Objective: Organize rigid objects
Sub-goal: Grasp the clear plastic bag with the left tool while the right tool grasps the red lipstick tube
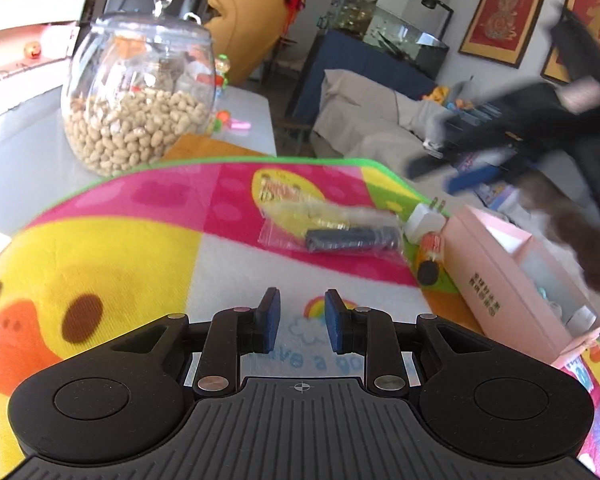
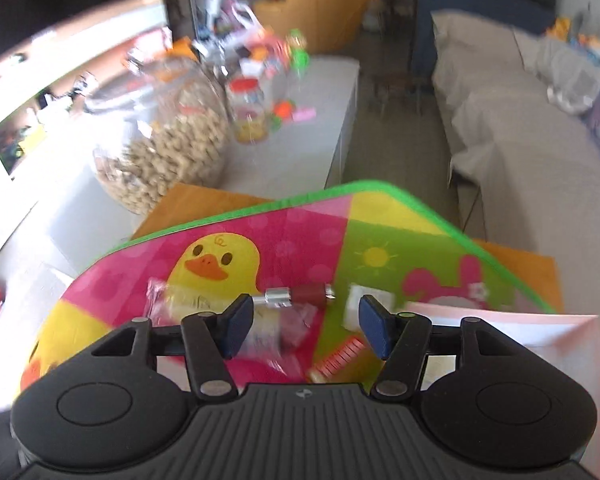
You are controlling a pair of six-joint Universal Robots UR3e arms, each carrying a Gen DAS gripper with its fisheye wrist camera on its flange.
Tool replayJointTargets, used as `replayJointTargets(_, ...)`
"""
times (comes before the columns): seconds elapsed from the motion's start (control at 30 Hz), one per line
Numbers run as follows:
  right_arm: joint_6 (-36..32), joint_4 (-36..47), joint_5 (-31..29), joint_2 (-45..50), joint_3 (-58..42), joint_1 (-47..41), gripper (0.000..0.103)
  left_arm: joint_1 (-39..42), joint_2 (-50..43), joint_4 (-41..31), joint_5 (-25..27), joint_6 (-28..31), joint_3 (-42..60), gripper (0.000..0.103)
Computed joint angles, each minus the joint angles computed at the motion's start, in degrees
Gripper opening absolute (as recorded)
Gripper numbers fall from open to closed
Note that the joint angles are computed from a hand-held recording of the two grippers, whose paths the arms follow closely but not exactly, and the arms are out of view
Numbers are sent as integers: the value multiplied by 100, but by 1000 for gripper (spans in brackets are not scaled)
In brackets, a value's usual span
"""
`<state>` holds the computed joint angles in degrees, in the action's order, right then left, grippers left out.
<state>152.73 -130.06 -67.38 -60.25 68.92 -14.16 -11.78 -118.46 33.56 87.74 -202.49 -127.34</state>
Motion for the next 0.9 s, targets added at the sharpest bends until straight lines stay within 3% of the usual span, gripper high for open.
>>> replayJointTargets(0.1,210,-428,-672,790,-720,525,58,115,7,117,-364,68,-65,27)
replayJointTargets(0.17,369,-471,-1123,1458,-1484,795,47,242,-22,187,-681,78,-119,27)
replayJointTargets(0.27,425,598,-1295,2238,-2837,968,27,377,-36,374,-928,1,-226,27)
replayJointTargets(0.3,357,859,-1245,2291,-2956,980,26,433,-38,428,-1033,-34,-269,27)
replayJointTargets(0.43,63,822,-1079,1575,-1746,946,25,537,-46,464,-1255,-117,-335,27)
replayJointTargets(0.63,-940,1131,-682,132,92,613,26,451,-55,430,-1137,-111,-306,27)
replayJointTargets(0.7,-1115,677,-663,-299,729,464,26,431,-71,481,-1100,-110,-319,27)
replayJointTargets(0.8,-965,-936,-863,-635,1709,362,27,401,-108,533,-1028,-144,-291,27)
replayJointTargets(0.9,-739,-1093,-1128,-401,1453,324,28,381,-106,698,-972,-191,-376,27)
